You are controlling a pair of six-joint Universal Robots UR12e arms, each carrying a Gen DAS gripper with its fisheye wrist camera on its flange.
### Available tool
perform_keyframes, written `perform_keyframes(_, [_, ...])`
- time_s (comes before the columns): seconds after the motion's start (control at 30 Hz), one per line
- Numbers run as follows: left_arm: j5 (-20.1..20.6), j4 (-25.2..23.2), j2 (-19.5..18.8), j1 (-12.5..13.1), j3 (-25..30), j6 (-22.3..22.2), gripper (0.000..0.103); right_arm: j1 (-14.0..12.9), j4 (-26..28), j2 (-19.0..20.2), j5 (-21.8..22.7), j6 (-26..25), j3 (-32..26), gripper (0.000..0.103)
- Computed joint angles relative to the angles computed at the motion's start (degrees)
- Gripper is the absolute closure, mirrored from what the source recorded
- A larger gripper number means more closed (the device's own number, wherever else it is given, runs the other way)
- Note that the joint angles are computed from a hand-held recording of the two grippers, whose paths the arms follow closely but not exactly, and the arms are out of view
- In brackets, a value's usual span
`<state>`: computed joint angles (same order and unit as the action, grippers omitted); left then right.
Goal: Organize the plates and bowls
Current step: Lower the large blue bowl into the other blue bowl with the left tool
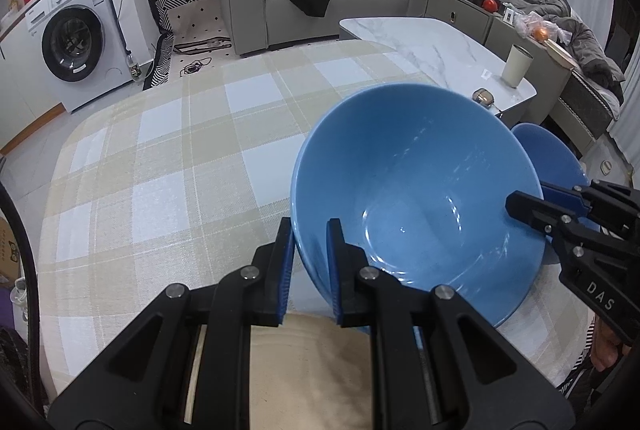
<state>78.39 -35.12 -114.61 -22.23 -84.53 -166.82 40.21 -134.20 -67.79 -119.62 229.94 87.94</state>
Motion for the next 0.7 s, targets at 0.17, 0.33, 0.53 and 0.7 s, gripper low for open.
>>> perform_keyframes(0.17, [1.1, 0.1, -0.3, -0.4, 0.1, 0.3, 0.091, 0.1, 1.2, 0.3, -0.5, -0.2, -0.4, 0.084])
perform_keyframes(0.33, [2.6, 0.6, -0.3, -0.7, -0.5, 1.0, 0.091, 0.3, 2.3, 0.6, -1.2, -0.2, -0.9, 0.083])
perform_keyframes(0.53, [3.3, 0.2, -0.4, -1.0, -0.3, 1.0, 0.091, 0.4, 2.7, 0.9, -2.0, -0.7, -1.1, 0.082])
perform_keyframes(0.7, [3.9, 0.2, -0.6, -1.1, -0.2, 1.0, 0.091, 0.6, 3.3, 1.1, -2.8, -1.1, -1.3, 0.082])
